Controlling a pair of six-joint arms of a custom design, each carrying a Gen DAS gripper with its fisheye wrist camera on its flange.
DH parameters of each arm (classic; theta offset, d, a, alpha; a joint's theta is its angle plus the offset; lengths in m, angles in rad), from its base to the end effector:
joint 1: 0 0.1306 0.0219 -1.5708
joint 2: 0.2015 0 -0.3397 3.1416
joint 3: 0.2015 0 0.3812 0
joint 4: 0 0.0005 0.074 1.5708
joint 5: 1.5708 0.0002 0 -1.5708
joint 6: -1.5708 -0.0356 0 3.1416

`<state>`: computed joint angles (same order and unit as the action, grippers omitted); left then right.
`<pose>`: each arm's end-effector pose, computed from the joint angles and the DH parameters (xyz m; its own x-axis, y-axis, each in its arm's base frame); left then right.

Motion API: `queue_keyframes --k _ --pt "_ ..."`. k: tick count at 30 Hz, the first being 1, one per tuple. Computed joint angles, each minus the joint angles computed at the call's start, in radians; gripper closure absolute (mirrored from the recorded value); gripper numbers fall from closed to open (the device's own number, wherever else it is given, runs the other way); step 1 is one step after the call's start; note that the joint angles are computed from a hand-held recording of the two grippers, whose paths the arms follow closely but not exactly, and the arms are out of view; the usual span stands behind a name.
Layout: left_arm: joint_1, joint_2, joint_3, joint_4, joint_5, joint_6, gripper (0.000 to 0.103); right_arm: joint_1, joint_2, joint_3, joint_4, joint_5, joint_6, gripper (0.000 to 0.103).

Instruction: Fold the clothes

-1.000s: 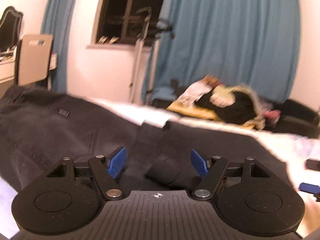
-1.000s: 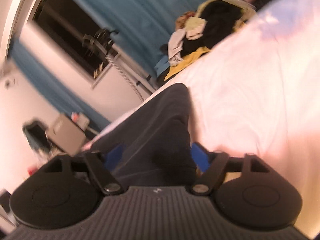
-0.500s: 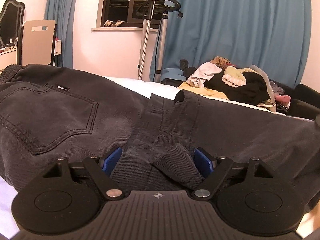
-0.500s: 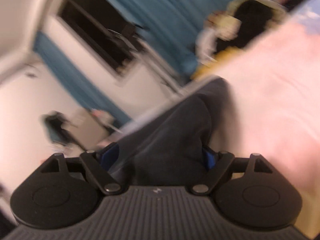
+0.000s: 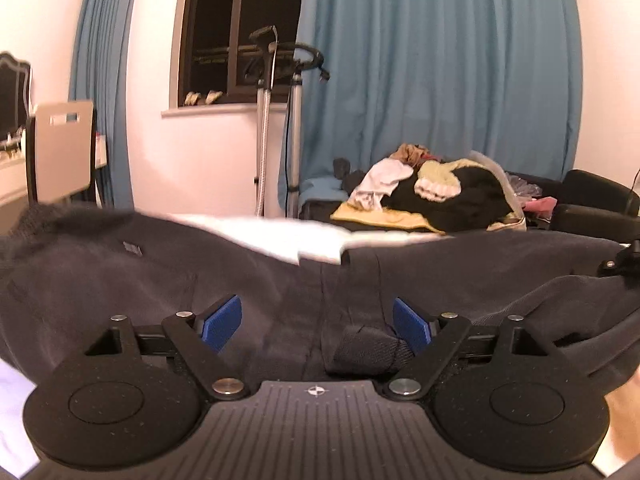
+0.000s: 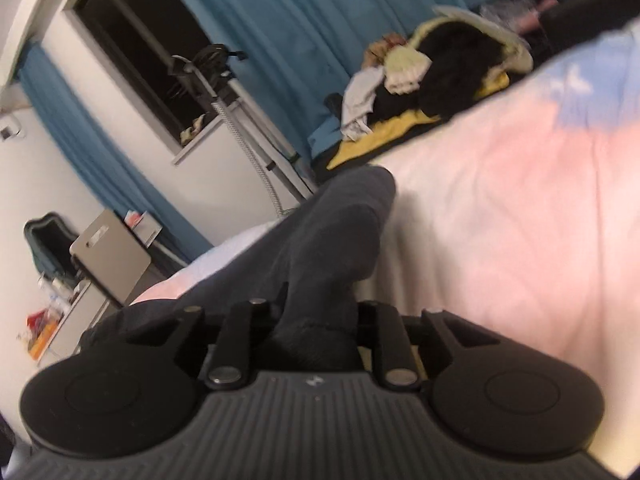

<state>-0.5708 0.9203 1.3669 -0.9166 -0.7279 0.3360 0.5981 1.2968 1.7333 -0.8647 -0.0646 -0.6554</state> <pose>0.2716 -0.1468 0.5555 -0.3282 -0.0818 -0.9411 -0.2160 0.9763 -0.0095 0.3645 0.2505 0.5849 -0.6441 0.2971 -0.7049 -0.2748 0.7701 0.5757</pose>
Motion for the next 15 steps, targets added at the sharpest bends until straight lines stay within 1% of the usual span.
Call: queue_keyframes --k 2,4,6,8,10,11,13,15 --pt "-0.026 0.015 0.034 -0.010 -0.026 -0.009 0.014 -0.006 -0.031 0.008 -0.024 0.009 0.037 0.082" --pt "-0.055 0.034 0.066 -0.022 -0.050 0.000 0.014 -0.025 -0.061 0.009 -0.046 0.008 0.038 0.082" --pt "-0.087 0.052 0.089 -0.031 -0.077 0.028 0.014 -0.062 -0.111 -0.011 -0.062 -0.014 0.051 0.082" --pt "-0.110 0.079 0.111 -0.055 -0.070 0.072 0.015 -0.118 -0.175 -0.038 -0.089 -0.038 0.093 0.082" --pt "-0.140 0.136 0.150 -0.101 -0.045 0.115 0.015 -0.193 -0.256 -0.071 -0.119 -0.071 0.136 0.082" --pt "-0.159 0.165 0.164 -0.112 -0.030 0.121 0.015 -0.236 -0.295 -0.087 -0.133 -0.091 0.155 0.082" --pt "-0.214 0.234 0.191 -0.110 0.024 0.117 0.015 -0.322 -0.350 -0.084 -0.175 -0.125 0.194 0.082" --pt "-0.271 0.310 0.225 -0.099 0.095 0.099 0.015 -0.415 -0.400 -0.082 -0.206 -0.157 0.227 0.082"
